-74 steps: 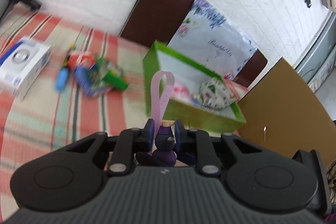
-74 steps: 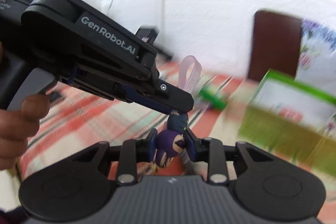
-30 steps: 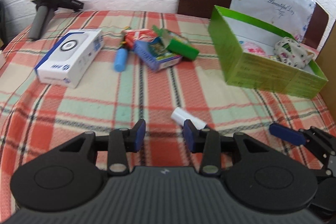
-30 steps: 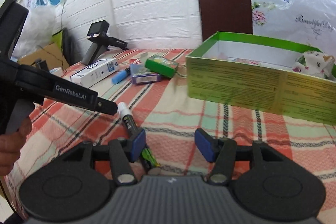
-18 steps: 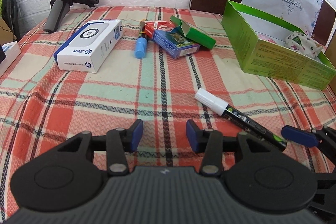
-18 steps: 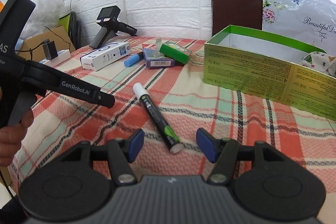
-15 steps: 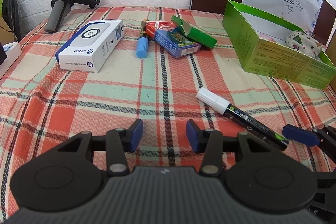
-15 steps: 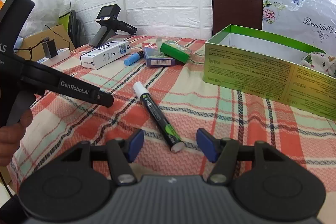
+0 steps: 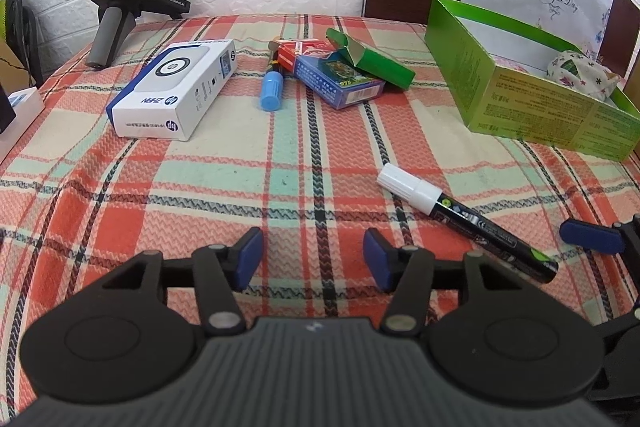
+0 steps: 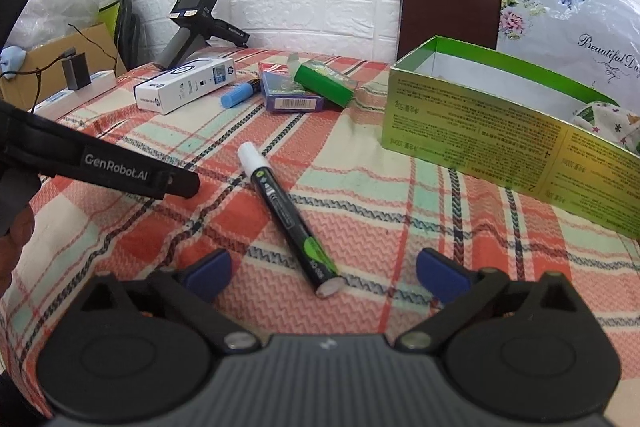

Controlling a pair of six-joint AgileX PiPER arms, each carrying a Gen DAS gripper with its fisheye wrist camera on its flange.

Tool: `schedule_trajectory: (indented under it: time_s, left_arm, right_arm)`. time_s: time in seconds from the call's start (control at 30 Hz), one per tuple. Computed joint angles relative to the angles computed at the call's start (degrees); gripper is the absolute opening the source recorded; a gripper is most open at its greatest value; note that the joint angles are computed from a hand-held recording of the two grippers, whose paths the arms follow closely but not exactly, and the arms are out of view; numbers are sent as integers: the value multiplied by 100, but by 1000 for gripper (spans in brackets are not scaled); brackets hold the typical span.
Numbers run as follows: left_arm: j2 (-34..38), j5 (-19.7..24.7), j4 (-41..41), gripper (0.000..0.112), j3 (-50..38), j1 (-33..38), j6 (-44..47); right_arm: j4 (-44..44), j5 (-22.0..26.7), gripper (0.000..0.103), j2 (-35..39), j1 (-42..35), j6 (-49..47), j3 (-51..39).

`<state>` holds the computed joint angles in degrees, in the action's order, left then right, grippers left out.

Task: Organize objects
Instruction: 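Grasp the black marker with the left gripper and lift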

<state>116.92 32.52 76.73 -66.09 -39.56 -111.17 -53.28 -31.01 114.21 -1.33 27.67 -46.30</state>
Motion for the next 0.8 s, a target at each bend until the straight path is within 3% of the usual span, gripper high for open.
schedule_trajectory:
  time_s: [0.17, 0.43, 0.53, 0.67, 0.77, 0.8]
  left_arm:
    - [45, 69, -145, 66, -78, -25, 148]
    - [120, 200, -444, 85, -181, -27, 318]
    - [55, 42, -397, 85, -97, 49, 179]
    - [-117, -191, -495, 84, 15, 131, -15]
    - [-350, -866, -621, 77, 134, 295, -154]
    - [-379, -1081, -690, 71, 117, 332, -110]
  right_arm:
    - [-371, 105, 103, 46, 8, 305, -152]
    - [-164, 319, 103, 152, 254, 297, -414]
    - [463, 322, 103, 154, 382, -60, -331]
    - [299, 334, 102, 109, 333, 6, -286]
    - [611, -32, 90, 26, 274, -573, 39]
    - [620, -186, 79, -3, 247, -719, 145]
